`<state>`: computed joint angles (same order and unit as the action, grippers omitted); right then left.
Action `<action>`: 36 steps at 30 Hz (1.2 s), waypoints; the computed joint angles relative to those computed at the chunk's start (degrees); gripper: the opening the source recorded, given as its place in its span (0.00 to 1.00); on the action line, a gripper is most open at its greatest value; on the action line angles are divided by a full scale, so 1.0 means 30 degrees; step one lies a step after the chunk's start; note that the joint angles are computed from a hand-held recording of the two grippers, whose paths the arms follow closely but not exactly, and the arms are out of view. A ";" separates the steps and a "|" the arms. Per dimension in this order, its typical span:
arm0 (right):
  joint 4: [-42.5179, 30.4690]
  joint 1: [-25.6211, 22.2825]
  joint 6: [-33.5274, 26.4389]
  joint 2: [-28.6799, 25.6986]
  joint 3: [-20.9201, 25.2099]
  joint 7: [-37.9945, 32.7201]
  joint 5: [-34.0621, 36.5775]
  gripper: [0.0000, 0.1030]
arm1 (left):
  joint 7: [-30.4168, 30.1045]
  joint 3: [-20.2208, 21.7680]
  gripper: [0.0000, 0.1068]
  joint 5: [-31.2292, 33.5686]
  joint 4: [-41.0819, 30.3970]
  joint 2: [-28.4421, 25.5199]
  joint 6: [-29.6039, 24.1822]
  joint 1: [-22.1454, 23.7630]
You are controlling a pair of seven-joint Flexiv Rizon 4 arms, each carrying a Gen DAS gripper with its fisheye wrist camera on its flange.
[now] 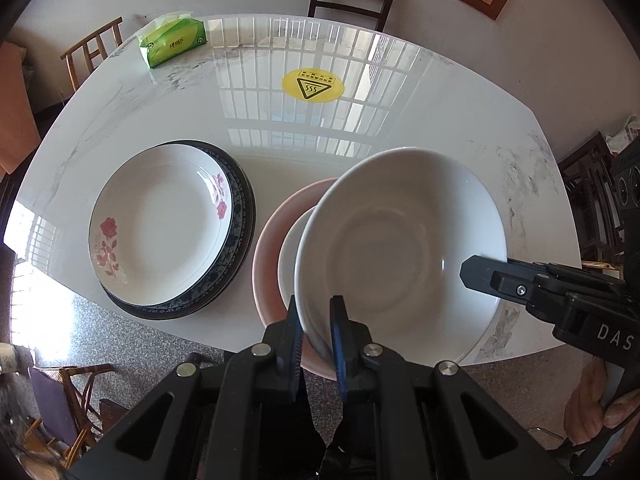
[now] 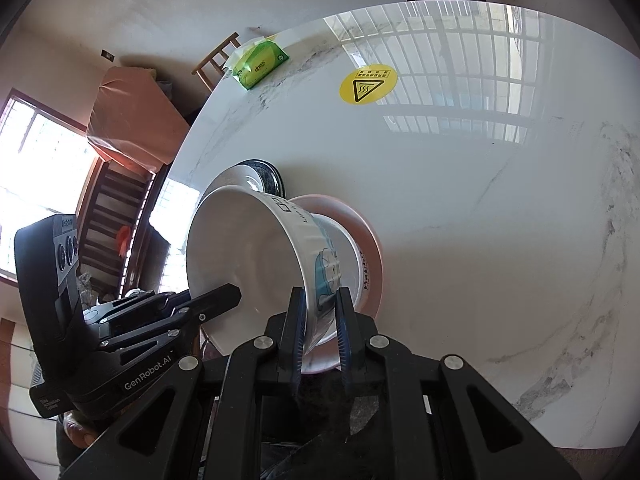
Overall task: Organize plates and bowls
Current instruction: 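Carry the blue-banded bowl over the nested bowls and lower it in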
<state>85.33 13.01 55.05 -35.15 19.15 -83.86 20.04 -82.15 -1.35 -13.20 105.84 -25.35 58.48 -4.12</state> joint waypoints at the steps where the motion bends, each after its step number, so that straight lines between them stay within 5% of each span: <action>1: 0.0090 0.0014 0.0035 0.0017 0.0009 -0.0026 0.0014 0.14 | -0.0022 0.0043 0.12 0.0096 0.0048 -0.0019 0.0134 -0.0042; 36: -0.0254 0.0133 -0.0189 -0.0945 0.0111 0.0367 0.0008 0.14 | -0.0778 0.1233 0.15 0.3269 -0.0465 -0.1219 0.2643 -0.0966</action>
